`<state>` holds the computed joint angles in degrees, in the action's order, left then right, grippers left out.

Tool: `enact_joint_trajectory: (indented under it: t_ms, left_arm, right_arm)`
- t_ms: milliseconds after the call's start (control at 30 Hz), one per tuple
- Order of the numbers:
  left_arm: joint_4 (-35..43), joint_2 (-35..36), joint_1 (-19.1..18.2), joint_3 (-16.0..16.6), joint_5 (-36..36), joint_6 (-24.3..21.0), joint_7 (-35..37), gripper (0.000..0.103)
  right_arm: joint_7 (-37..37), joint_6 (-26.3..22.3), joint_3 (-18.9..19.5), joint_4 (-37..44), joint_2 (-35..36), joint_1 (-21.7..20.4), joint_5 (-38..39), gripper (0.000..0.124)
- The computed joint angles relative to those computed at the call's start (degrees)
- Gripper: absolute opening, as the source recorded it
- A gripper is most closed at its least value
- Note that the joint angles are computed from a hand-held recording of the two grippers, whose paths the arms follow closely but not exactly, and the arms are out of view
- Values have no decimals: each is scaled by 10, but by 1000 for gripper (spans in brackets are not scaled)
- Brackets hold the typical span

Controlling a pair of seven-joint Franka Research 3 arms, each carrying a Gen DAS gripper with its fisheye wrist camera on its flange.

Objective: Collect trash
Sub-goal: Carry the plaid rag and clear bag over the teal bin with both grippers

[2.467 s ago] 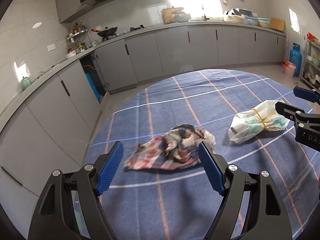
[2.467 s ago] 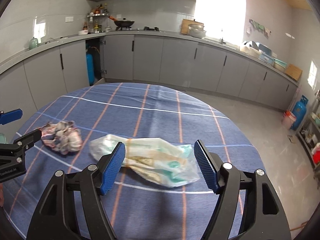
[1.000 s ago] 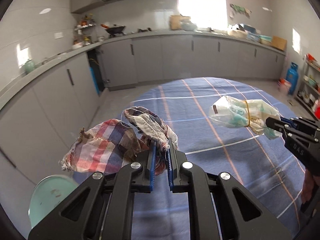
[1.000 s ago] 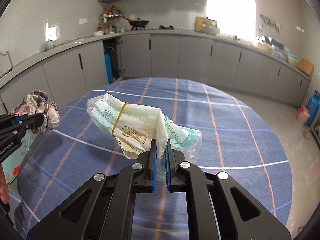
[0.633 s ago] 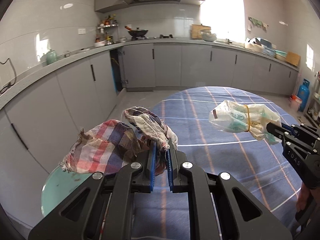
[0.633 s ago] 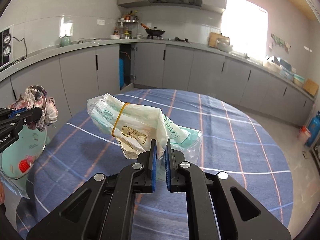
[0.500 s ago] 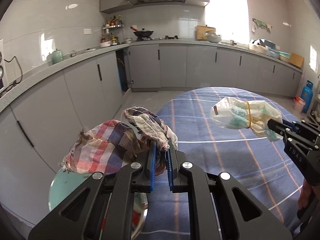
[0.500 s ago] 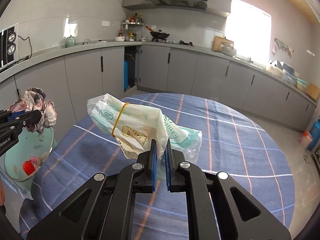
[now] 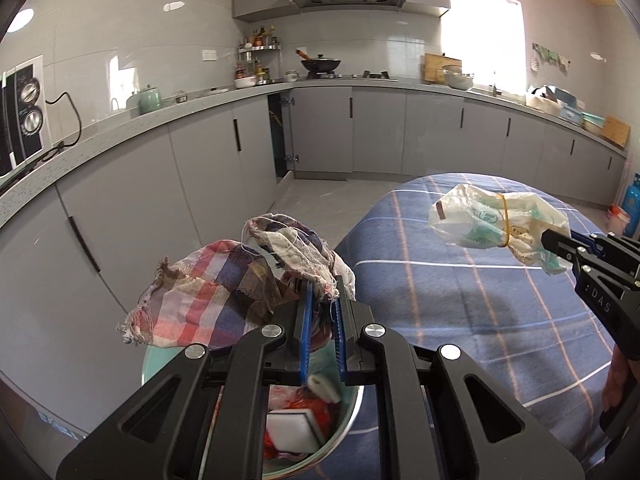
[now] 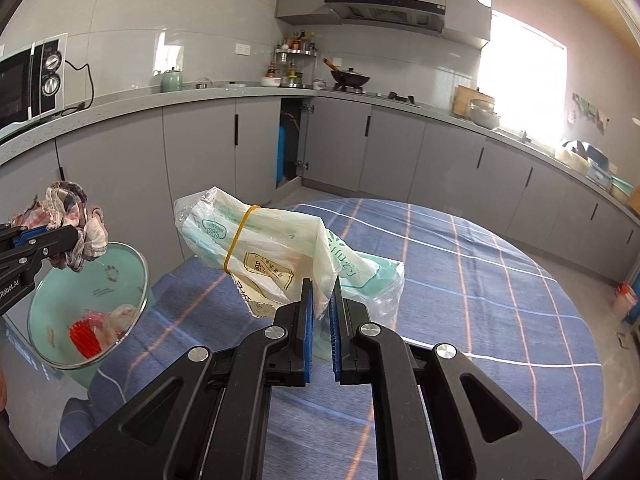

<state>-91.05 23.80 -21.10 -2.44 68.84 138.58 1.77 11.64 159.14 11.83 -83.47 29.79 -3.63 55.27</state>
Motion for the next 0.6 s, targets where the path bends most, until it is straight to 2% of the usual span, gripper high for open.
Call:
enact_joint_trajectory:
  t_ms: [600]
  left_arm:
    - [-70, -59, 19, -20, 22, -45, -39, 10]
  right_arm:
    - [-50, -13, 9, -29, -27, 22, 42, 8]
